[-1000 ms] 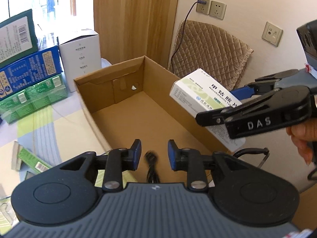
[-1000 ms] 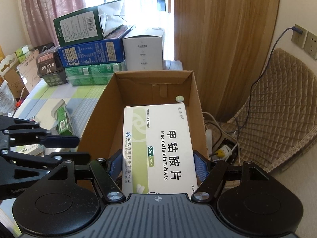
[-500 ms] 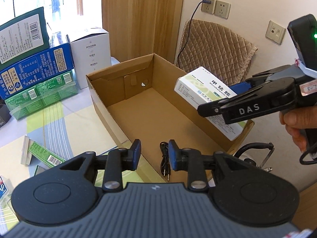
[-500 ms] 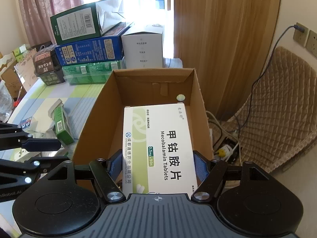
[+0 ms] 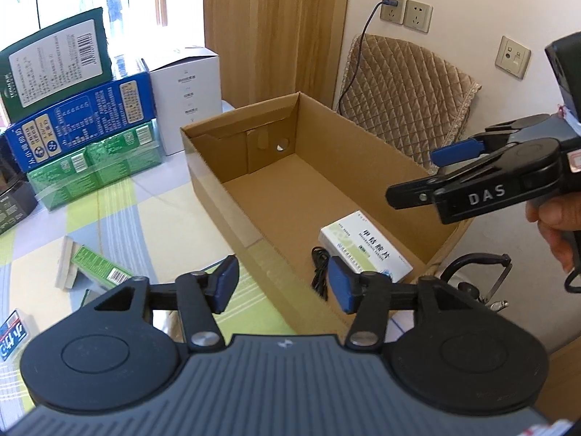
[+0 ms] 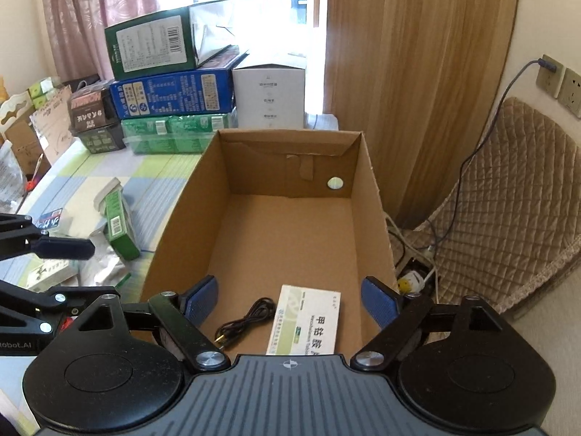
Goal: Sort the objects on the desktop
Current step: 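Open both tools to drop the cable and Mecobalamin box into the cardboard box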
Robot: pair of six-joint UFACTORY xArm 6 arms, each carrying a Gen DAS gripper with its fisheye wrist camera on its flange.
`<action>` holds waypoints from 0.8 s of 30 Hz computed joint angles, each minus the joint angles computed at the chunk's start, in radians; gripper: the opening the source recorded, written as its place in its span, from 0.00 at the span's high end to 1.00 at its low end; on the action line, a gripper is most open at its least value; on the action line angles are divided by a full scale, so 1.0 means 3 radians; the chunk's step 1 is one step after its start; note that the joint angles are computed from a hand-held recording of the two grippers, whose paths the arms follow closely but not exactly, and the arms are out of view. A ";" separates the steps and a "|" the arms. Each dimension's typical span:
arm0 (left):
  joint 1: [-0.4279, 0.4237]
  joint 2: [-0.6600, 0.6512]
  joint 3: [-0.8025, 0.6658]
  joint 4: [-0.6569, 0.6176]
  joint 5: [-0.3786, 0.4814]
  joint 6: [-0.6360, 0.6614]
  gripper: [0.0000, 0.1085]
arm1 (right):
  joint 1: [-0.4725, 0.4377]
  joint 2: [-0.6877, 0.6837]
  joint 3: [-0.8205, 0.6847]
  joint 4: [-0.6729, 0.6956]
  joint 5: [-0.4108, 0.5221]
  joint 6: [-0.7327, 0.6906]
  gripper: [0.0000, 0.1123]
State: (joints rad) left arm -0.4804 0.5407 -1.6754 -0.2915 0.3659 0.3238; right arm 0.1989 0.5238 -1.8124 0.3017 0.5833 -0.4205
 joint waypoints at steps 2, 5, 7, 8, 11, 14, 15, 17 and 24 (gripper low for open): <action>0.0015 -0.0069 0.0100 0.0043 -0.0037 -0.0026 0.44 | 0.0015 -0.0075 0.0101 -0.0011 -0.0030 0.0007 0.25; 0.0040 -0.0195 0.0285 0.0079 -0.0114 -0.0034 0.38 | 0.0043 -0.0183 0.0232 -0.0019 -0.0047 0.0021 0.23; 0.0061 -0.0278 0.0393 0.0080 -0.0138 -0.0020 0.36 | 0.0064 -0.0266 0.0338 -0.0026 -0.0077 0.0024 0.20; 0.0072 -0.0328 0.0458 0.0068 -0.0153 0.0003 0.32 | 0.0075 -0.0307 0.0388 -0.0032 -0.0089 0.0029 0.18; 0.0092 -0.0474 0.0666 0.0036 -0.0256 0.0099 0.22 | 0.0112 -0.0424 0.0534 -0.0041 -0.0135 0.0041 0.13; 0.0118 -0.0608 0.0834 0.0037 -0.0301 0.0132 0.18 | 0.0159 -0.0552 0.0697 -0.0082 -0.0206 0.0071 0.10; 0.0126 -0.0653 0.0890 0.0038 -0.0320 0.0136 0.17 | 0.0175 -0.0590 0.0743 -0.0102 -0.0224 0.0085 0.10; 0.0145 -0.0734 0.0992 0.0063 -0.0351 0.0129 0.14 | 0.0205 -0.0649 0.0811 -0.0131 -0.0235 0.0106 0.10; 0.0233 -0.1013 0.1318 0.0266 -0.0427 -0.0016 0.07 | 0.0311 -0.0832 0.1029 -0.0179 -0.0262 0.0100 0.10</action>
